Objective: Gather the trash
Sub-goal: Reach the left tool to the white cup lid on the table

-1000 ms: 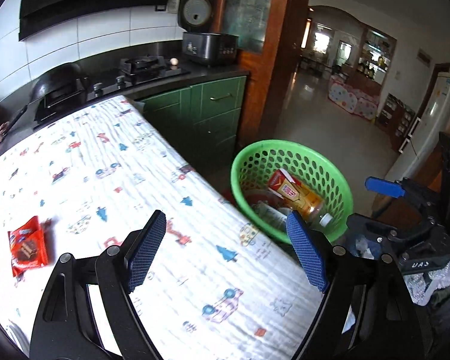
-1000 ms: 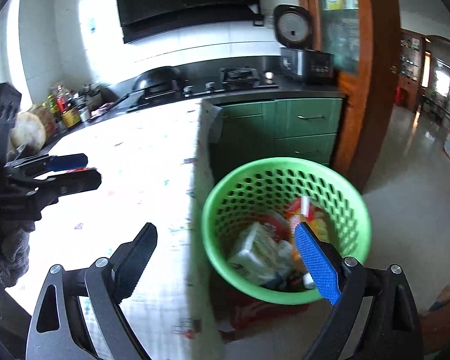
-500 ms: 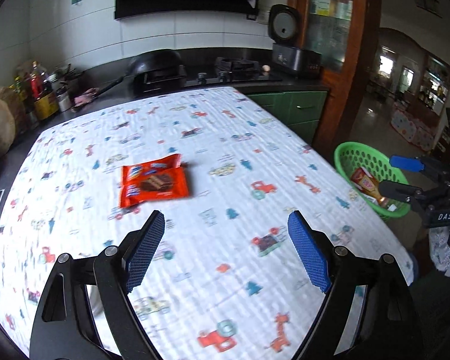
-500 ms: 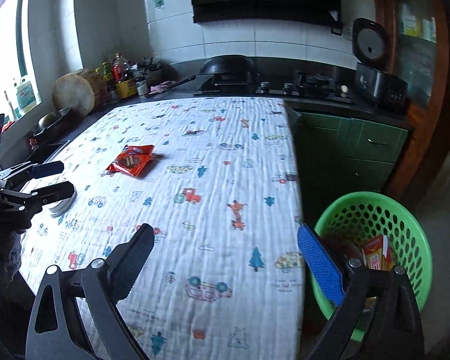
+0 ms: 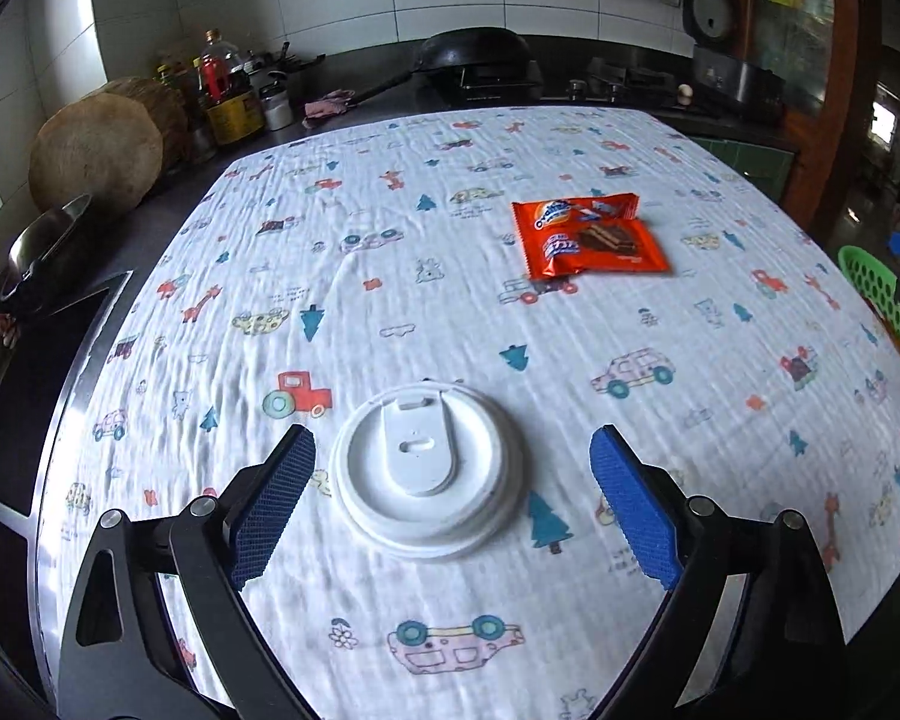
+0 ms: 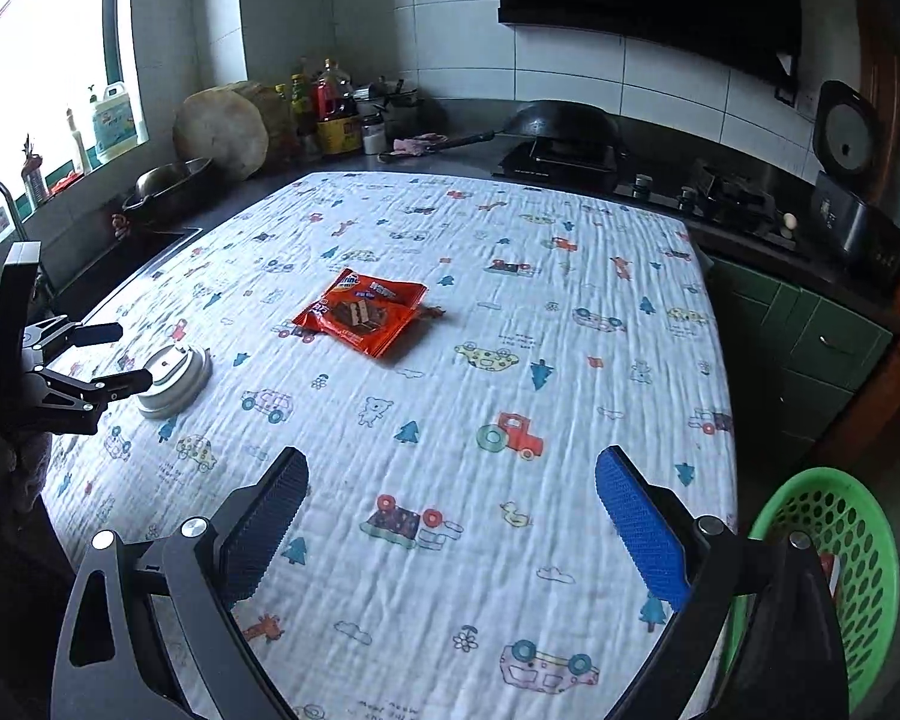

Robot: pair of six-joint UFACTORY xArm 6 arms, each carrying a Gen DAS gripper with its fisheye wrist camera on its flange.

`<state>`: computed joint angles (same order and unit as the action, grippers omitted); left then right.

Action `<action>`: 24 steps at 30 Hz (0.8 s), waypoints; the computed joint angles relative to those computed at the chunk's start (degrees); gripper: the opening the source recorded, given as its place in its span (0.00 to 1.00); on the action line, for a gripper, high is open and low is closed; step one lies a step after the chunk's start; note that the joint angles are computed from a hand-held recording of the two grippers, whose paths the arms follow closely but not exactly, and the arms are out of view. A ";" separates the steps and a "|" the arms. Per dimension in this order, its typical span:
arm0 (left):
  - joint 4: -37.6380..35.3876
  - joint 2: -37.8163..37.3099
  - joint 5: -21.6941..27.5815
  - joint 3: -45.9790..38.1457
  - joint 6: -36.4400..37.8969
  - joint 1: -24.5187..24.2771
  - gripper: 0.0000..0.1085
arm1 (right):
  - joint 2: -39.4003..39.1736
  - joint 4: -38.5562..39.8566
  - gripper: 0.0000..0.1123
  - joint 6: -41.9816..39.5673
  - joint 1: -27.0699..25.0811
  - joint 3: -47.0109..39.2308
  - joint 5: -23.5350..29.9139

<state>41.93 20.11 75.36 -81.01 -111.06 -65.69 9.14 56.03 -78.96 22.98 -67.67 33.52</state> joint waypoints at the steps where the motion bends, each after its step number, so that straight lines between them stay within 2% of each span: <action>1: -0.52 -0.95 -1.43 1.99 -0.38 0.37 0.85 | 0.31 -0.38 0.83 0.12 0.46 -0.23 -0.01; 8: -1.43 -2.81 -8.16 7.95 0.12 2.46 0.85 | 3.13 -4.49 0.83 2.52 3.76 -2.93 -1.05; 15: -1.38 -2.55 -10.17 8.84 1.46 3.58 0.83 | 5.55 -6.48 0.83 3.39 6.02 -5.74 -0.76; 19: -0.58 -2.44 -11.60 9.03 1.55 3.85 0.78 | 6.94 -7.81 0.83 3.48 7.20 -7.26 -0.83; 24: 0.24 -2.55 -11.69 9.33 1.24 3.65 0.77 | 8.90 -9.51 0.83 4.12 8.32 -9.53 -0.45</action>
<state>42.17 17.55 63.67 -71.68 -109.82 -62.05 18.04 46.53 -74.83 31.29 -77.20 33.06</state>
